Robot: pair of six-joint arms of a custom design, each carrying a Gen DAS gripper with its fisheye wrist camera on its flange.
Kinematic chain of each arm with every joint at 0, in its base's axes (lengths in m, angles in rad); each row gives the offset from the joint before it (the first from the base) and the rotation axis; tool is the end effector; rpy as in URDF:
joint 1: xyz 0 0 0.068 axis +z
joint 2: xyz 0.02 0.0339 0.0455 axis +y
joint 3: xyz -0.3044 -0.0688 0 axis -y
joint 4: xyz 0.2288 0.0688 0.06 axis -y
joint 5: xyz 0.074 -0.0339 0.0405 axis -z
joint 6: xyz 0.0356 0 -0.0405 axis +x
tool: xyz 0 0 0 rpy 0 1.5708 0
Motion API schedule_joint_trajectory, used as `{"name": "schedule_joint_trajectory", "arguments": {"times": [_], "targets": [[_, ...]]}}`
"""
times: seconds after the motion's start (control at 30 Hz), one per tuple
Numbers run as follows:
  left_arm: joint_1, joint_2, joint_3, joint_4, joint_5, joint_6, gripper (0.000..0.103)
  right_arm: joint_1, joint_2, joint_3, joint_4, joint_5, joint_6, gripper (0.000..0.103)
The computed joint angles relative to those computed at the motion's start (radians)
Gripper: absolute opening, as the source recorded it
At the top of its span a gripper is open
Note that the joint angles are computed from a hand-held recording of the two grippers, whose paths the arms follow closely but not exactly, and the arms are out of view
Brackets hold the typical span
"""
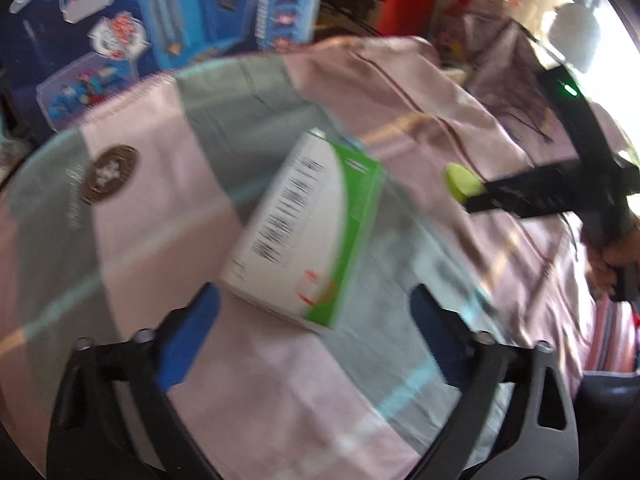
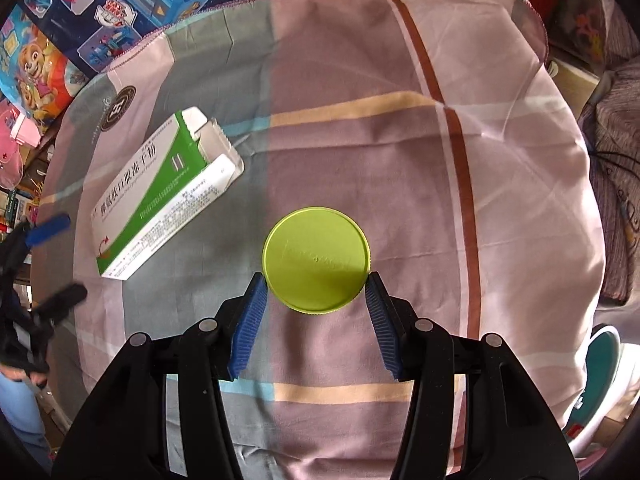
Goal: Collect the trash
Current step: 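Grasp the yellow-green lid with the right tool while the left grasps the medicine box, then carry lid and medicine box over the teal bucket and open both tools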
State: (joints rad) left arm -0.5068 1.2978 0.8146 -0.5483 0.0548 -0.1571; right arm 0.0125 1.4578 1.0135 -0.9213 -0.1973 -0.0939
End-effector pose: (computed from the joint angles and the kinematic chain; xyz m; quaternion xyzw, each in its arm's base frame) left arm 0.1955 -0.1108 0.2595 0.1748 0.9475 -0.1117 0.2431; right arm 0.2401 0.0100 0.2652 -0.0627 0.9880 0.0937 0.1058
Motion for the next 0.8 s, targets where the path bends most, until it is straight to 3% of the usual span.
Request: {"name": "schedule_joint_trajectory", "arguments": {"times": [0.13,0.37,0.4,0.47,0.53,0.63,0.8], "targets": [[0.033,0.164,0.081,-0.005,0.033,0.016,0.099,-0.025,0.014,-0.004,0.010,-0.033,-0.003,0.049],[-0.039,0.318,0.104,0.055,-0.021,0.013,0.099,-0.107,0.015,-0.037,0.022,-0.067,-0.061,0.049],[-0.042,0.322,0.100,0.073,-0.026,-0.003,0.098,-0.122,0.015,-0.041,0.024,-0.073,-0.067,0.049],[-0.066,0.325,0.105,0.082,-0.078,-0.041,0.083,-0.170,0.015,-0.050,0.024,-0.093,-0.088,0.049],[-0.096,0.320,0.113,0.073,-0.113,-0.084,0.079,-0.212,0.015,-0.057,0.020,-0.108,-0.113,0.049],[-0.181,0.310,0.132,0.032,-0.220,-0.170,0.076,-0.286,0.007,-0.064,-0.002,-0.133,-0.164,0.049],[-0.320,0.291,0.194,-0.059,-0.301,-0.313,0.073,-0.450,-0.019,-0.055,-0.087,-0.194,-0.290,0.049]]}}
